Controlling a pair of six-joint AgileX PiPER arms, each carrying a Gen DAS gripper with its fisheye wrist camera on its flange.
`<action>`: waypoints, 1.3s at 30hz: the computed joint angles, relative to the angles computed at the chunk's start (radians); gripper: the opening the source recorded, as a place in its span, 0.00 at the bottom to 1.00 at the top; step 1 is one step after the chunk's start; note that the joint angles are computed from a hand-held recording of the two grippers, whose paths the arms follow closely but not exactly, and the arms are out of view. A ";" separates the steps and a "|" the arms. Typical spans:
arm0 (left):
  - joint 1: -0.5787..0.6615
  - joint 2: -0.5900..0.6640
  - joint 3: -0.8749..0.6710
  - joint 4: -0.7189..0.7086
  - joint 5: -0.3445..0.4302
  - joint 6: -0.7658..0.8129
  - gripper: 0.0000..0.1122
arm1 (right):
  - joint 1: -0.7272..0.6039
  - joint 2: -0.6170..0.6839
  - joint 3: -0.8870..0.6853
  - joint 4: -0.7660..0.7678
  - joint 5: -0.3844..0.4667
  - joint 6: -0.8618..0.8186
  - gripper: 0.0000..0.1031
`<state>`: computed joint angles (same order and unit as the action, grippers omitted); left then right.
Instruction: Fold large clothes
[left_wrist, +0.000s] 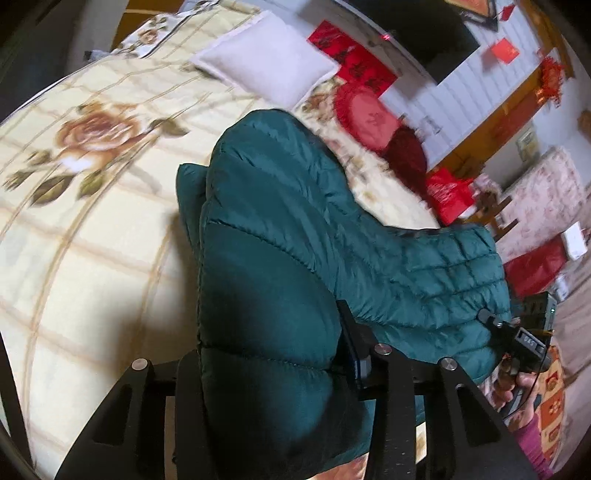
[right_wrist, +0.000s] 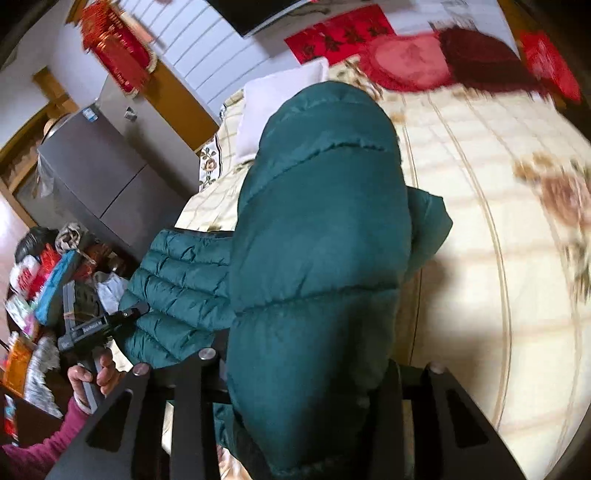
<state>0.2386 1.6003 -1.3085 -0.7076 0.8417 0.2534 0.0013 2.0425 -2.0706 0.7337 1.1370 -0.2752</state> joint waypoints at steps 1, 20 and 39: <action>-0.006 -0.008 0.020 0.053 -0.009 -0.041 0.55 | 0.005 -0.034 0.068 -0.031 -0.035 0.002 0.48; -0.469 -0.283 0.213 1.067 -0.117 -0.996 0.72 | 0.244 -0.451 0.548 -0.516 -0.340 0.257 0.81; -0.769 -0.288 0.331 1.425 -0.041 -1.475 0.72 | 0.518 -0.526 0.777 -0.964 -0.442 0.740 0.83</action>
